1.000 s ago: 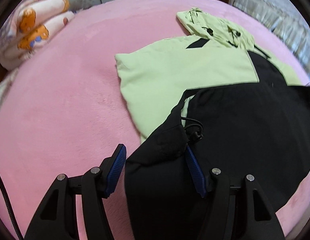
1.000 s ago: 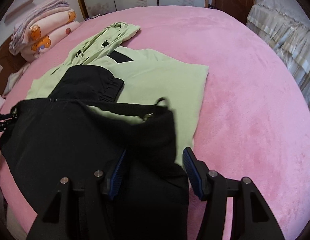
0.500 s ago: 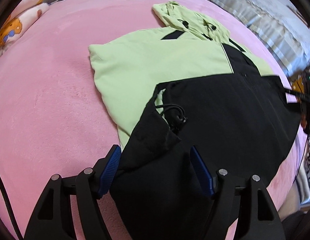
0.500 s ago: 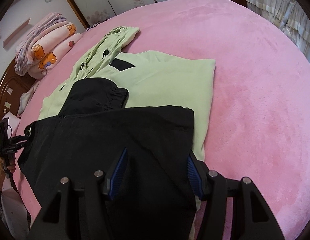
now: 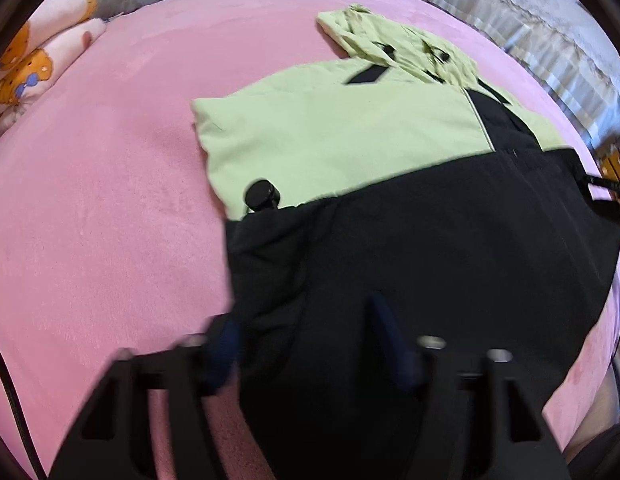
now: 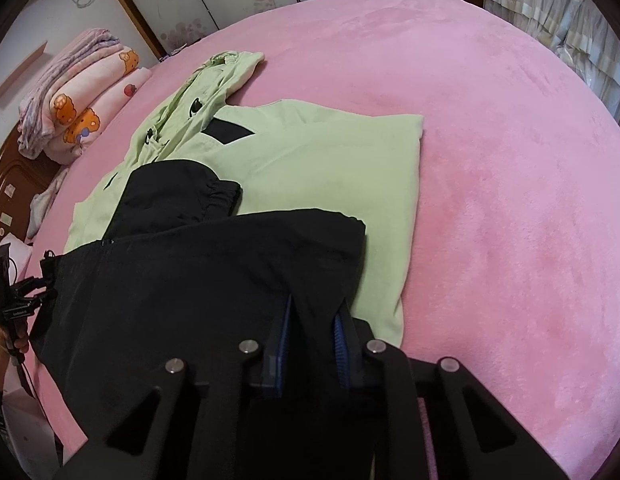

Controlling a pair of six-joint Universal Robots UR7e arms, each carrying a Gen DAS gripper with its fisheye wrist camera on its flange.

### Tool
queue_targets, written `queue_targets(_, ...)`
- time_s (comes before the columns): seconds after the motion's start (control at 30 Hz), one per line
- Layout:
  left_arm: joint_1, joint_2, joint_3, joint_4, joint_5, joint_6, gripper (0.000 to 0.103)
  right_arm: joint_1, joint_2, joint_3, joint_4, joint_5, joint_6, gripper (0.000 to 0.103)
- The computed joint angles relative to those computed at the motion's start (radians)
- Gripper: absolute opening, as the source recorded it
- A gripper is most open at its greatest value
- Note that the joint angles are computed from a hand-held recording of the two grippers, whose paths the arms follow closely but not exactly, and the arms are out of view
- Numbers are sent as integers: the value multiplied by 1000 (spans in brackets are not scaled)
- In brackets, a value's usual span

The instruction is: Fold large clothes

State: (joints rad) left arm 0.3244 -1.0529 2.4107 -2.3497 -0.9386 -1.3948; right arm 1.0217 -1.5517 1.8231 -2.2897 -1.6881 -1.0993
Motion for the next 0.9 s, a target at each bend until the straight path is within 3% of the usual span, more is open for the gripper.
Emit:
queue_targets(0.03, 4, -6, 2, 6, 5, -15, 23, 2, -1, 6, -14, -5, -6, 9)
queue_targets(0.07, 6, -20, 10, 6, 12, -40, 14, 3, -3, 15, -29, -8, -13, 7)
queue_targets(0.13, -2, -39, 21, 7, 27, -79, 9, 6, -16, 44, -81, -11, -38, 5)
queue_targets(0.23, -25, -50, 1, 79, 45, -136, 7, 6, -51, 95, -158, 2, -87, 4)
queue_targets(0.37, -58, -38, -76, 248, 69, -232, 7, -8, -112, 125, -174, 66, -117, 4)
queue_targets(0.57, -70, -9, -227, 496, 148, -324, 7, 1, -177, 119, -181, 174, -85, 3)
queue_targets(0.73, -9, 3, -325, 648, 248, -411, 7, 73, -143, 96, -273, 194, -14, 3)
queue_targets(0.9, 106, 57, -408, 700, 343, -428, 7, 163, -3, 53, -437, 107, 75, 3)
